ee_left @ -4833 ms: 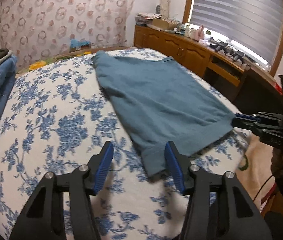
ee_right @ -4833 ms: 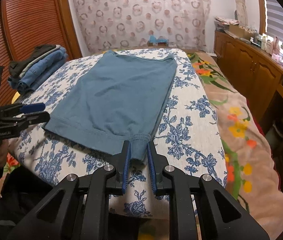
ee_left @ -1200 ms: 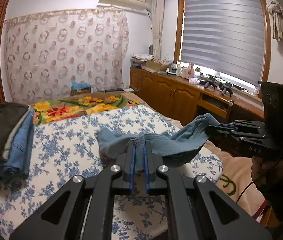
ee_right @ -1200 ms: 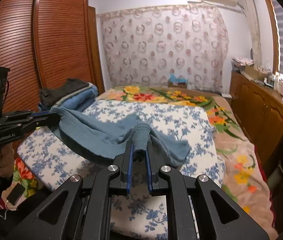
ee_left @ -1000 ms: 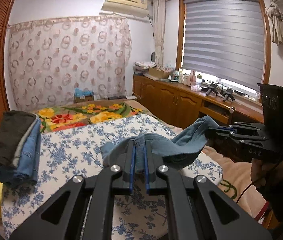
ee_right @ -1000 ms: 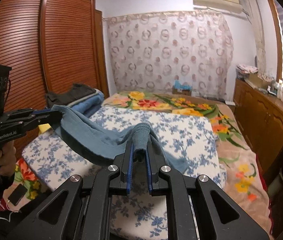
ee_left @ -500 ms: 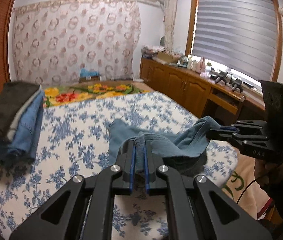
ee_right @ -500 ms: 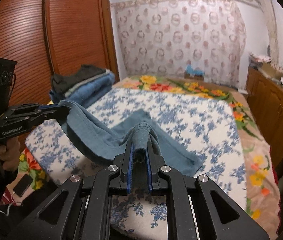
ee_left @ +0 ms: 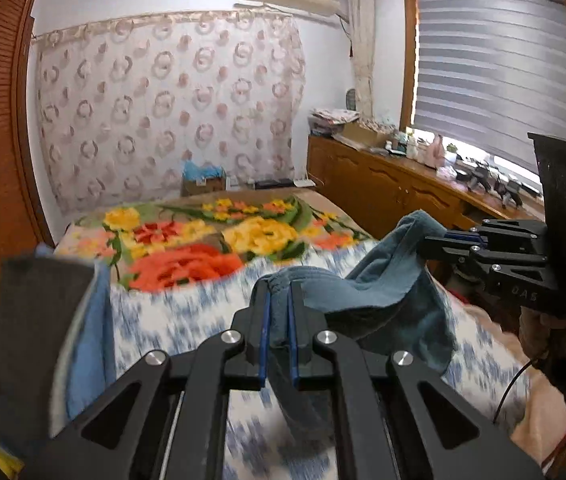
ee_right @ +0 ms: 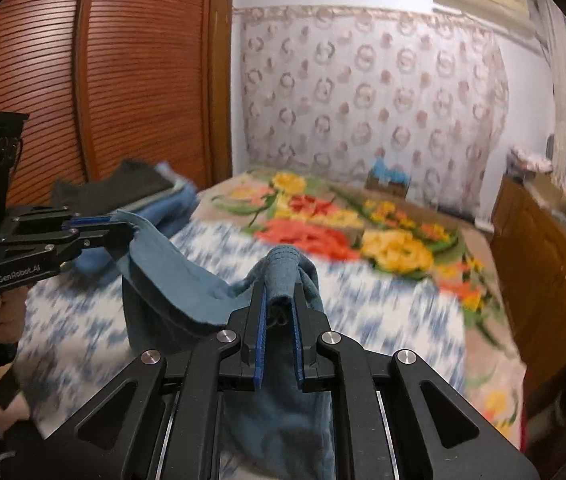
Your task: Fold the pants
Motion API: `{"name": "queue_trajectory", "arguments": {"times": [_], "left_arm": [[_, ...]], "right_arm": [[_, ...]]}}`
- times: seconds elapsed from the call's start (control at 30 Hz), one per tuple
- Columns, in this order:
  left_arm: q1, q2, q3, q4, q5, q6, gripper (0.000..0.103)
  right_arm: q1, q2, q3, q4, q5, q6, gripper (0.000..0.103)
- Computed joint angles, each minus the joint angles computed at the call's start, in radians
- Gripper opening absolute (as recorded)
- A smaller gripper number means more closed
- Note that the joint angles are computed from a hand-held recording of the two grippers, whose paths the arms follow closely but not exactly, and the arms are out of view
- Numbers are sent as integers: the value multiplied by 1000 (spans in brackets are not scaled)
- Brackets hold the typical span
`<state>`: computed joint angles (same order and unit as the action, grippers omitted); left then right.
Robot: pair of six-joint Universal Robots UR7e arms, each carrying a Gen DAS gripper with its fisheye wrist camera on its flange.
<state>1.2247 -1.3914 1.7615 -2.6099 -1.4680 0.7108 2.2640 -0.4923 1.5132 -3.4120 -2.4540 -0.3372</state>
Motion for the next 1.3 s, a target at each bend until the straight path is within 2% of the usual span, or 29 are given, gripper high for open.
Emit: {"name": "queue_trajectory", "arguments": {"times": [0.27, 0.37, 0.43, 0.6, 0.87, 1.03, 1.3], "left_arm": [[-58, 111, -188, -71, -7, 22, 4], [-67, 102, -193, -83, -8, 42, 4], [-65, 82, -160, -104, 2, 66, 4], [-37, -2, -38, -90, 44, 87, 4], [23, -167, 174, -33, 79, 93, 4], [38, -234, 250, 12, 84, 80, 5], [73, -307, 317, 58, 60, 77, 5]], "right_arm": [[-29, 38, -225, -48, 24, -189, 8], [-20, 48, -259, -79, 27, -244, 8], [-14, 48, -247, -100, 33, -250, 8], [-17, 28, -132, -93, 35, -155, 8], [11, 14, 75, -16, 26, 95, 8], [39, 12, 173, -2, 21, 234, 8], [73, 18, 254, 12, 9, 382, 8]]}}
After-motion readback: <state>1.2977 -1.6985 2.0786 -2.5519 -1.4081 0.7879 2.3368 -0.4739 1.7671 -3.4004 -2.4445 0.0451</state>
